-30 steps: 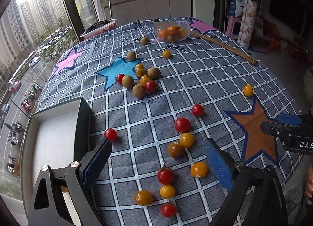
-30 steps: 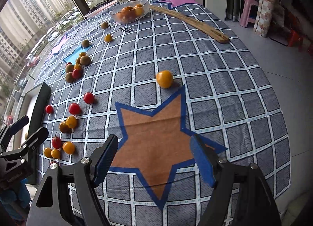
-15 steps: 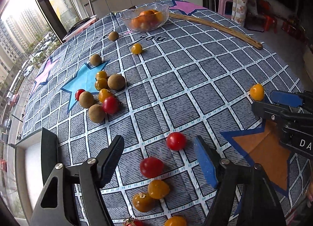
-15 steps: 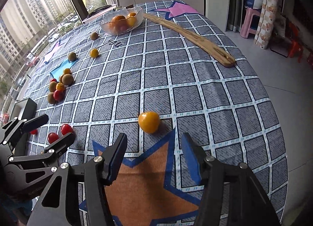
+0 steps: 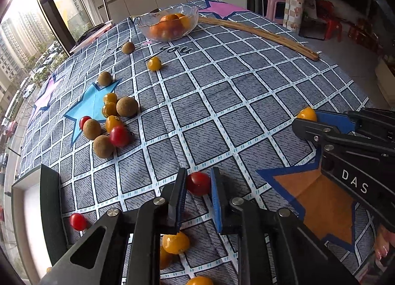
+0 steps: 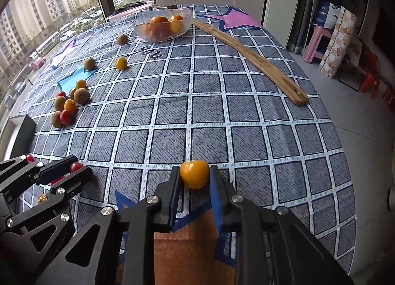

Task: Organize fruits
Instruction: 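Carry both tomatoes into the white tray and open both tools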

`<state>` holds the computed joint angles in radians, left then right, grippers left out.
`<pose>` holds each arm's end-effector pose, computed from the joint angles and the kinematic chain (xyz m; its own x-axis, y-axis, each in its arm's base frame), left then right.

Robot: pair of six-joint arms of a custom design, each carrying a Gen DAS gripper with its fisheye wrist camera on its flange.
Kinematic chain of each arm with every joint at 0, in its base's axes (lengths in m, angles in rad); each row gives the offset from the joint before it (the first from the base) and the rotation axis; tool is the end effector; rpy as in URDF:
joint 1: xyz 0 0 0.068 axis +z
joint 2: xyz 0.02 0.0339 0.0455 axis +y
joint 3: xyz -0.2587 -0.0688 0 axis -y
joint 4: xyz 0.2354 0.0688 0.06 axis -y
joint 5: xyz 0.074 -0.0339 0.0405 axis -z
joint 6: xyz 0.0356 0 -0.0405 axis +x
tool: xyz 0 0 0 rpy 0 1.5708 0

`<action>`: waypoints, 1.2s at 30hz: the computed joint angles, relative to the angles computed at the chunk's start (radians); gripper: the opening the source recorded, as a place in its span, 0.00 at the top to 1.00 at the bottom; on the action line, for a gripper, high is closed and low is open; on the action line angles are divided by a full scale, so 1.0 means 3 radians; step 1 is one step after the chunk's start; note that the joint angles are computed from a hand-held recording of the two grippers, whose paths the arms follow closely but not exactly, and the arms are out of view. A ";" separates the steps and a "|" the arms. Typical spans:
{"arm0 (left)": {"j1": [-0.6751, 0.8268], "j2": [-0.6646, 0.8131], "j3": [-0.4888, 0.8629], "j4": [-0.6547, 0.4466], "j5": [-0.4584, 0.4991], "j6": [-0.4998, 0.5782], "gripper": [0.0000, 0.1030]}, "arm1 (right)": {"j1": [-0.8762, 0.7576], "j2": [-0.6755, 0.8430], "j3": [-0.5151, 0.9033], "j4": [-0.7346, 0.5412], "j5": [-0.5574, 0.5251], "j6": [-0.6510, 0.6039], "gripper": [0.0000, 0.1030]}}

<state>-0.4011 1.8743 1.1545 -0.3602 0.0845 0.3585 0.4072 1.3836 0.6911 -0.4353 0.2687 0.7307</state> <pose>0.3353 -0.1455 0.1538 -0.6110 0.6389 -0.4675 0.6835 0.7237 0.0957 0.2221 0.0855 0.1657 -0.8029 0.3544 -0.4793 0.3471 0.9316 0.1075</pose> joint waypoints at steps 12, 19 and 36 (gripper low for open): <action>0.0457 -0.0539 -0.0302 -0.0179 0.0544 0.0060 0.80 | 0.0322 -0.0603 -0.0289 -0.0127 -0.0257 0.0429 0.76; 0.0805 -0.0883 -0.0547 -0.0199 0.0691 0.0184 0.80 | 0.0768 -0.0669 -0.0193 -0.0373 -0.0091 0.0739 0.76; 0.2160 -0.1061 -0.0604 -0.0372 0.1083 0.0816 0.80 | 0.1541 0.0242 0.0933 -0.0640 0.0076 0.0889 0.76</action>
<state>0.2469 1.5560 0.9735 -0.4719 0.4093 0.6032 0.8695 1.4563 0.9711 -0.6273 0.2916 0.9975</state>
